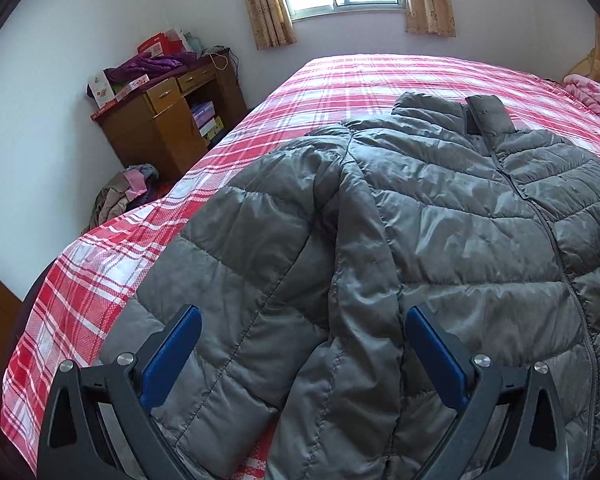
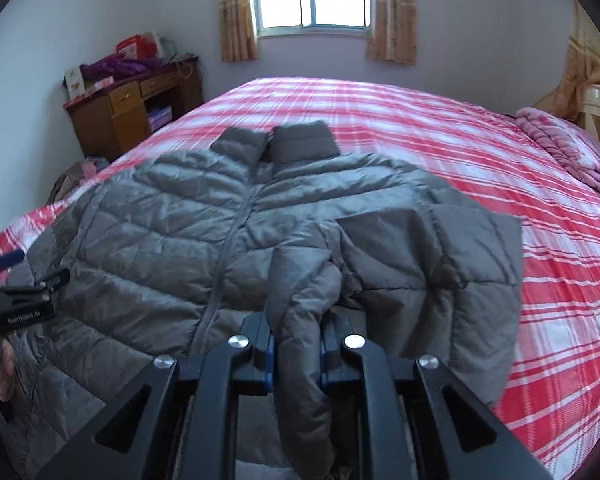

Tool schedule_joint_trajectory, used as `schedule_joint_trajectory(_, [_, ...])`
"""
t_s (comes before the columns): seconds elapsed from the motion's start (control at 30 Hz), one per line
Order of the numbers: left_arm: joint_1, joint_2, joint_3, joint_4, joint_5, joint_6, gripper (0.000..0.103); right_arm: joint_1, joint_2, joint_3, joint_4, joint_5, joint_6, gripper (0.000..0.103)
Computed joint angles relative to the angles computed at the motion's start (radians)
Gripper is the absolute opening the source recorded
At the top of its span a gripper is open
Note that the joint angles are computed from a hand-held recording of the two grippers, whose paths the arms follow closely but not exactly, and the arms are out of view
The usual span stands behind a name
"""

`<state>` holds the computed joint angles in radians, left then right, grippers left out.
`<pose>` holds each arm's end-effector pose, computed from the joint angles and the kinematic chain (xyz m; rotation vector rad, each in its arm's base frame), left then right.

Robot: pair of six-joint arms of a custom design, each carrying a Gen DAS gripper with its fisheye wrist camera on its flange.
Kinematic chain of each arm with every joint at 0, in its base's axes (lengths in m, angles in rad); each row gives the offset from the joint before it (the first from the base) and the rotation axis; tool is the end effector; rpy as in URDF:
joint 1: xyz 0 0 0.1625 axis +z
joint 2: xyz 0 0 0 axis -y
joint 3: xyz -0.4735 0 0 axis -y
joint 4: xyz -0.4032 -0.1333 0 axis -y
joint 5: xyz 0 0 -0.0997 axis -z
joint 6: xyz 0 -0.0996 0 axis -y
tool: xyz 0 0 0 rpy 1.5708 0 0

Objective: Fold large clothes
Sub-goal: 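Grasp the grey jacket's sleeve cuff with the right tool and fold it across the body, then open the right tool to release the folded sleeve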

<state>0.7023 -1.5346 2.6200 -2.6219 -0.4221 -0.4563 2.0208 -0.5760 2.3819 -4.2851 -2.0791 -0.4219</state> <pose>-0.0869 -0.3672 0.2349 0.4499 2.0387 -0.8026 0.2648 -0.3531 0.0534 0.7392 -2.3094 1.1832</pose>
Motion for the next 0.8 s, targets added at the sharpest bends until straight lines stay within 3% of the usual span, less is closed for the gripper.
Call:
schedule_joint_trajectory(0.03, [-0.002,-0.010,-0.003,0.023,-0.003,-0.013,0.102,0.004,0.009,-0.006,0.012,-0.006,-0.004,0.024])
schedule_joint_trajectory(0.07, [-0.007,-0.023,-0.004,0.046,-0.006,-0.023,0.102,0.006,0.018,-0.009,0.013,-0.011,-0.005,0.038])
schedule_joint_trajectory(0.1, [-0.015,-0.038,-0.005,0.072,-0.006,-0.035,0.102,0.006,0.023,-0.005,0.025,-0.001,-0.007,0.060])
schedule_joint_trajectory(0.17, [-0.035,-0.074,-0.008,0.145,-0.001,-0.078,0.102,0.007,0.010,0.022,0.043,0.035,0.004,0.068])
schedule_joint_trajectory(0.33, [-0.108,-0.126,-0.019,0.295,-0.016,-0.203,0.102,0.049,0.045,0.097,-0.088,0.068,-0.039,0.068])
schedule_joint_trajectory(0.43, [-0.166,-0.111,-0.015,0.292,-0.055,-0.220,0.102,0.045,0.072,0.135,-0.195,0.089,-0.048,0.068])
schedule_joint_trajectory(0.53, [-0.233,-0.065,-0.006,0.254,-0.086,-0.219,0.102,0.025,0.073,0.142,-0.259,0.029,-0.024,0.068])
schedule_joint_trajectory(0.63, [-0.275,0.036,-0.002,0.129,-0.144,-0.171,0.102,-0.031,0.050,0.156,-0.322,-0.019,0.013,0.068])
schedule_joint_trajectory(0.8, [-0.255,0.246,-0.027,-0.124,-0.257,-0.083,0.102,-0.153,0.021,0.174,-0.354,-0.024,0.038,0.069])
